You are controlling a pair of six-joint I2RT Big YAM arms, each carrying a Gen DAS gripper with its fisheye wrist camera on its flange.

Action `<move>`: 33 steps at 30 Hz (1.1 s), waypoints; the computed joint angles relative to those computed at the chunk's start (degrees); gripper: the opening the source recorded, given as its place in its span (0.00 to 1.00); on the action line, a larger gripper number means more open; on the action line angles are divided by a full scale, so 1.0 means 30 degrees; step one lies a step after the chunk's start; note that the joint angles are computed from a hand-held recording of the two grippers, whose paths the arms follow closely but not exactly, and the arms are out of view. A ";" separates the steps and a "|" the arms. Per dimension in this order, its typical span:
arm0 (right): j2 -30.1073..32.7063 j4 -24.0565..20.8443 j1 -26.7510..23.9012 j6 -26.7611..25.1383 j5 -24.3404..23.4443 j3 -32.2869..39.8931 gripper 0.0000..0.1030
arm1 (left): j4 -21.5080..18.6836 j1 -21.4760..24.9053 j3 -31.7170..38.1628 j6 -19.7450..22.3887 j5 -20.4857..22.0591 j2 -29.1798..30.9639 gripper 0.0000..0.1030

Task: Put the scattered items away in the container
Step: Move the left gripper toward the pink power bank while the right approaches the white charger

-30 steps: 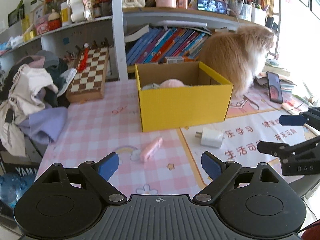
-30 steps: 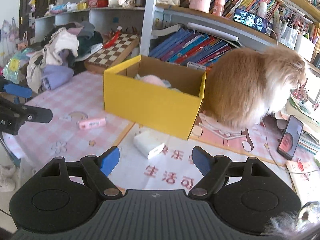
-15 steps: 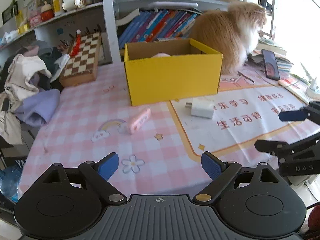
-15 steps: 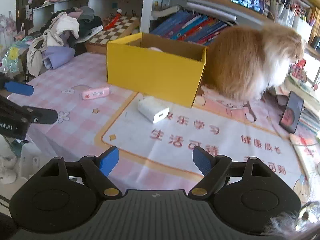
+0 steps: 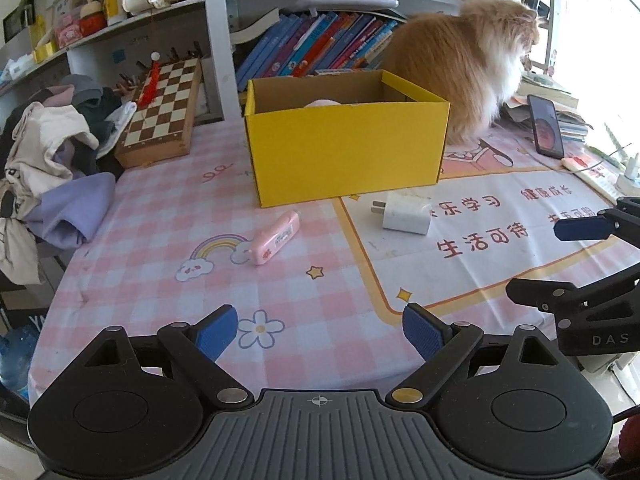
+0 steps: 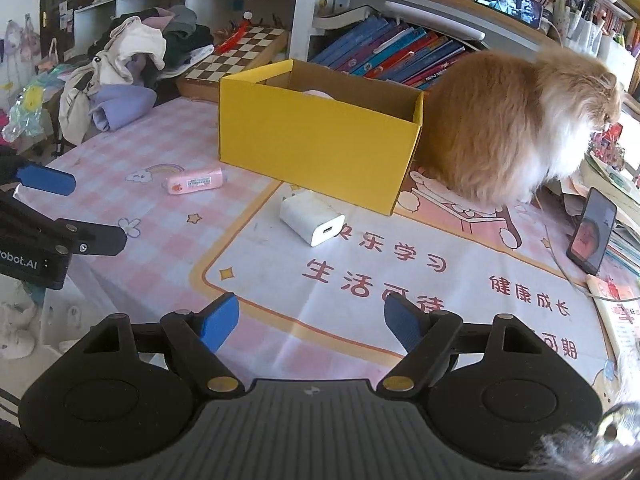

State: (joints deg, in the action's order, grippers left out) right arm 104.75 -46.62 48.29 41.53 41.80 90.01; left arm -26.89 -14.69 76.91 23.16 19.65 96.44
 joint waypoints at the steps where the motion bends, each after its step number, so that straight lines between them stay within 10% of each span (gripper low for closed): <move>1: 0.0007 0.0030 -0.0039 -0.0058 -0.0104 -0.0003 0.76 | -0.0021 -0.0027 0.0047 0.0034 -0.0025 0.0058 0.89; 33: 0.0945 0.0444 -0.1573 -0.1982 -0.2446 0.1093 0.69 | -0.0575 -0.0184 0.1938 -0.0633 -0.0557 0.1839 0.87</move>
